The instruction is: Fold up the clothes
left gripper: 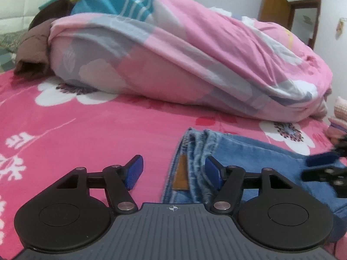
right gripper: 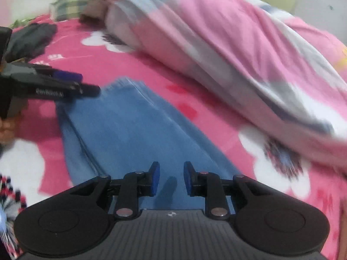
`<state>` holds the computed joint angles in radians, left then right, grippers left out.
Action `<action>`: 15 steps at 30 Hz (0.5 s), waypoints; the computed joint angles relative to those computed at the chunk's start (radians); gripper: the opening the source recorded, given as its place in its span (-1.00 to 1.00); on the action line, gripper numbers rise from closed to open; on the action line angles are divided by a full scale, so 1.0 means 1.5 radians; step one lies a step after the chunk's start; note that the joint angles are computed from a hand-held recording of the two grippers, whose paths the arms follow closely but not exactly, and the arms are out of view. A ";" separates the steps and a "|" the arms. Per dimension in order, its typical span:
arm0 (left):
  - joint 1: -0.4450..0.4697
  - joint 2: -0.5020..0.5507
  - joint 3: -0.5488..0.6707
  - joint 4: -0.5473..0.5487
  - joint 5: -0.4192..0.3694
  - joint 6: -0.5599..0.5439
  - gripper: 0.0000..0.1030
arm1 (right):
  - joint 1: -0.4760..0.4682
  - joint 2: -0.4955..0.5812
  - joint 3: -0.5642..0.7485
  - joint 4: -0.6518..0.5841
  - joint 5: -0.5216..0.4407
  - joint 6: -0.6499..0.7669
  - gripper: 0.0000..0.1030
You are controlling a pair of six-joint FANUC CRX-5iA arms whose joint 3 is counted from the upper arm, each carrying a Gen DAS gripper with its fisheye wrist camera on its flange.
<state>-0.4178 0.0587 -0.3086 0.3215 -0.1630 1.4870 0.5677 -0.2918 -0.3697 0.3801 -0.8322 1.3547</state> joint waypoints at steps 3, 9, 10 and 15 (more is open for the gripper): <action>0.005 0.003 -0.007 0.040 -0.007 -0.021 0.24 | -0.021 0.070 0.072 -0.079 0.003 0.059 -0.50; 0.008 0.003 -0.030 0.150 -0.003 -0.107 0.24 | -0.054 0.160 0.205 -0.215 -0.053 0.131 -0.48; 0.009 0.005 -0.026 0.143 -0.006 -0.100 0.24 | -0.051 0.152 0.209 -0.232 -0.048 0.142 -0.48; 0.018 0.013 0.010 0.033 -0.034 0.005 0.23 | -0.045 0.201 0.204 -0.236 0.010 0.126 -0.48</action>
<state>-0.3904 0.0780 -0.2937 0.3704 -0.2136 1.4944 0.5005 0.0091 -0.0633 0.0261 -0.8171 1.5436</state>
